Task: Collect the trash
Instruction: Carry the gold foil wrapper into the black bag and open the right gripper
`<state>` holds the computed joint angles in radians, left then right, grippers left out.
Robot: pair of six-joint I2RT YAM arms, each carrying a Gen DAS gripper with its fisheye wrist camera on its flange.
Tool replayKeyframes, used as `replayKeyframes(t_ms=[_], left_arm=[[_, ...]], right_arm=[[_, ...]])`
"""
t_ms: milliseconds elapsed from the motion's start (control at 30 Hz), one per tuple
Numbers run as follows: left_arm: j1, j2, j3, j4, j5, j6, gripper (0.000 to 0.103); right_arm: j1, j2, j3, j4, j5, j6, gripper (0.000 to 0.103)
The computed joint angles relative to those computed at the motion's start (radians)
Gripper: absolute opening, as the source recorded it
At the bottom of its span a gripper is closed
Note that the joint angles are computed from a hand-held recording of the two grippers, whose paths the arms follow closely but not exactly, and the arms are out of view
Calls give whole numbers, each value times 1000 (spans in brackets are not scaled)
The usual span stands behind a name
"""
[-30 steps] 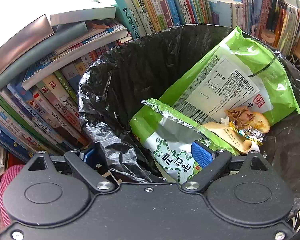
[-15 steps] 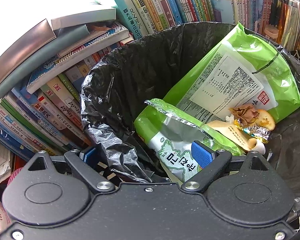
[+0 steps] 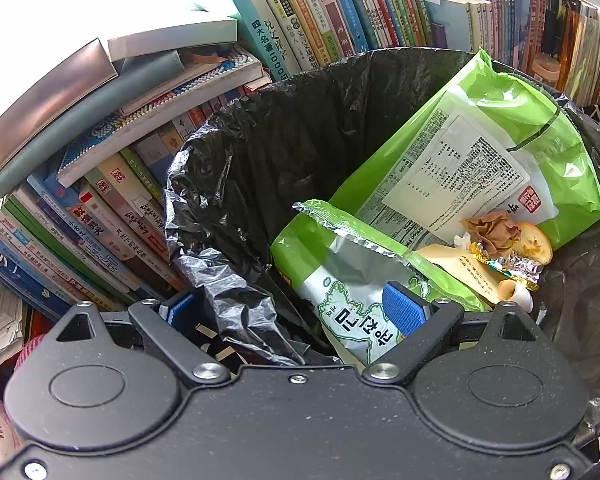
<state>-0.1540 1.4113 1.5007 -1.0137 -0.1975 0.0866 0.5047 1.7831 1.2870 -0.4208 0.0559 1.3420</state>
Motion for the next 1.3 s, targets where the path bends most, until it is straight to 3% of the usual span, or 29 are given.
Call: replayKeyframes(t_ms=[267, 433, 567, 700, 833, 1233, 1300], left_arm=[[0, -5, -5, 6, -2, -7, 93], [0, -5, -5, 6, 0, -7, 93], [0, -6, -7, 7, -1, -8, 93], [1, -8, -10, 9, -1, -10, 93], [1, -9, -10, 9, -1, -10, 93], [1, -8, -10, 9, 0, -10, 93], [1, -8, -10, 9, 0, -10, 93]], right_arm=[[34, -133, 55, -107, 186, -76, 21], [75, -227, 92, -88, 282, -177, 21], [141, -283, 108, -2, 331, -322, 23], [191, -311, 90, 136, 270, -488, 26], [228, -274, 133, 170, 198, -611, 27], [301, -139, 273, 43, 179, -723, 33], [308, -136, 279, 29, 182, -732, 38]])
